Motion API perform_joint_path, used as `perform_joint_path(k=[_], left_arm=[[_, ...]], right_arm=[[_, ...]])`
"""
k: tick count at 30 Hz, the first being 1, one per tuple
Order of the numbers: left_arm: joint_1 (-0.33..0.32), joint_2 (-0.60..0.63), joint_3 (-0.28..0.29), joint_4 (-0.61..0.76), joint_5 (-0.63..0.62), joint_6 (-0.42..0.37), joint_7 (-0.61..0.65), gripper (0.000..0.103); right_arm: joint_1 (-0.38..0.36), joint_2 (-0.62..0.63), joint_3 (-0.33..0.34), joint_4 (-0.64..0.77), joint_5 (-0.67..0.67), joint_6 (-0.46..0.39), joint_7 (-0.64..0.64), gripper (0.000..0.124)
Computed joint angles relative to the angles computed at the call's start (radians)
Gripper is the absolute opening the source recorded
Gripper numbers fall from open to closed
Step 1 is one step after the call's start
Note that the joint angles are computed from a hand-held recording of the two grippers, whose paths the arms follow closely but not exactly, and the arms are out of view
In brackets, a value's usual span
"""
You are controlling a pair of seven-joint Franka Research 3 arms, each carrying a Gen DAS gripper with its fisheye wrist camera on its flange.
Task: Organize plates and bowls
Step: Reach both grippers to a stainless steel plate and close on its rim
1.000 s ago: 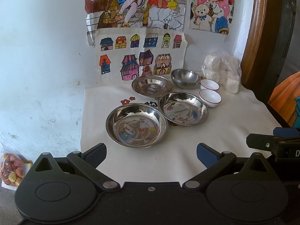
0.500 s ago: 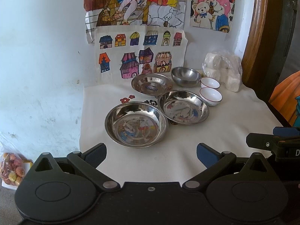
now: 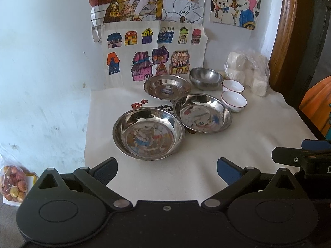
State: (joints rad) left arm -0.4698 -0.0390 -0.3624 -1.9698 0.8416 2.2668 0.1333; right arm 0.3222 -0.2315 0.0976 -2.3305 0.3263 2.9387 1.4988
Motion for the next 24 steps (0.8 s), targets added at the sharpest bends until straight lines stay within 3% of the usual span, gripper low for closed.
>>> perform_joint_path(k=[7, 11, 17, 24], left_arm=[[-0.006, 0.07, 0.014, 0.077, -0.032, -0.037, 0.03, 0.102], [-0.017, 0.135, 0.033, 0.152, -0.061, -0.098, 0.023, 0.102], [-0.041, 0.234, 0.072, 0.282, -0.102, -0.219, -0.041, 0.102], [-0.076, 0.332, 0.112, 0.429, -0.131, -0.357, -0.114, 0.102]], right_arm=[[0.021, 0.061, -0.044, 0.067, 0.078, -0.047, -0.109, 0.103], [0.008, 0.124, -0.057, 0.142, 0.119, -0.106, -0.197, 0.103], [-0.036, 0.26, -0.055, 0.325, 0.18, -0.251, -0.38, 0.103], [-0.087, 0.418, -0.033, 0.562, 0.146, -0.43, -0.489, 0.103]])
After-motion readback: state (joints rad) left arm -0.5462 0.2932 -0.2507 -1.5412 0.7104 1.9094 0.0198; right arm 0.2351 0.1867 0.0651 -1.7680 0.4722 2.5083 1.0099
